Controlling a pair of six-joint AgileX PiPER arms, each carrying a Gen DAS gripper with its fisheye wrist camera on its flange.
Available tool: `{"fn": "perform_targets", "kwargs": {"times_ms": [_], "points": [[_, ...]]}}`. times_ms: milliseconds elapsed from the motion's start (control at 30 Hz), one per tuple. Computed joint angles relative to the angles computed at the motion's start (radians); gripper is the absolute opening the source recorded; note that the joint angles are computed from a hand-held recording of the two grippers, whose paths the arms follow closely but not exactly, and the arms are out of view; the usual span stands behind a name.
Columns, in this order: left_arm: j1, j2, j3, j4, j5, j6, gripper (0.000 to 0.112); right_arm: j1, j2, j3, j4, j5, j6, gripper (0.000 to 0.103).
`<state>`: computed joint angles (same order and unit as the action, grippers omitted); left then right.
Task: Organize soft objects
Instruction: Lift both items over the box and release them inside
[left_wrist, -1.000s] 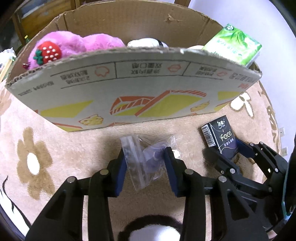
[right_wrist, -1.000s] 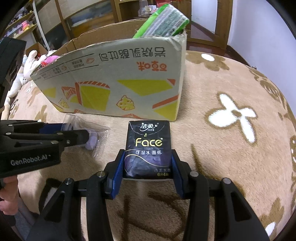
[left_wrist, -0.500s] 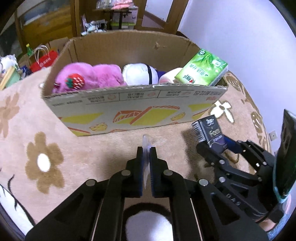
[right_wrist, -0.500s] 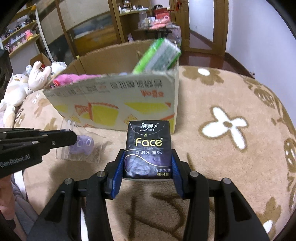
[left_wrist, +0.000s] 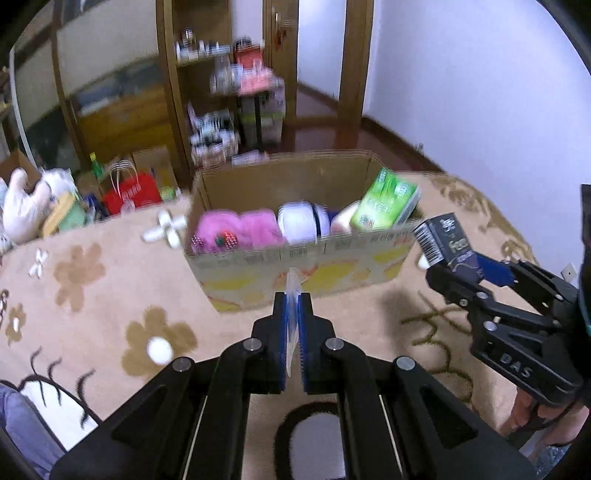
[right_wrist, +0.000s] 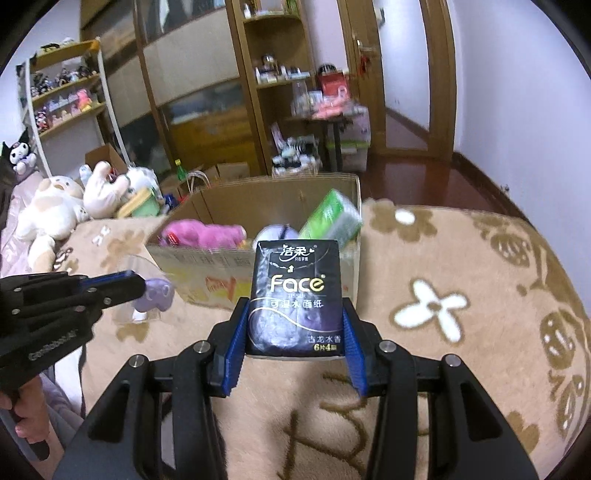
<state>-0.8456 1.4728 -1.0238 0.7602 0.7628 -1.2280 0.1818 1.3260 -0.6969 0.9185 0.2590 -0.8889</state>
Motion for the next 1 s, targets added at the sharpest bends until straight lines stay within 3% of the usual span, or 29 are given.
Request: {"fn": "perform_targets", "kwargs": {"times_ms": [200, 267, 500, 733, 1000], "points": [[-0.112, -0.076, 0.008, 0.260, 0.135, -0.168, 0.005, 0.016, -0.055, -0.015, 0.086, -0.028, -0.083, 0.049], [-0.112, -0.085, 0.011, 0.314, 0.138, -0.186, 0.005, 0.012, -0.059, -0.024, 0.135, -0.029, -0.131, 0.049], [-0.003, -0.082, 0.008, 0.360, 0.006, -0.167, 0.005, 0.000, -0.015, -0.091, 0.235, -0.026, -0.236, 0.049], [0.102, -0.017, -0.025, 0.380, -0.112, -0.151, 0.005, -0.002, 0.103, -0.178, 0.435, -0.028, -0.444, 0.049], [0.213, 0.107, -0.075, 0.254, -0.215, -0.056, 0.006, 0.031, 0.229, -0.219, 0.668, -0.035, -0.667, 0.049]]}}
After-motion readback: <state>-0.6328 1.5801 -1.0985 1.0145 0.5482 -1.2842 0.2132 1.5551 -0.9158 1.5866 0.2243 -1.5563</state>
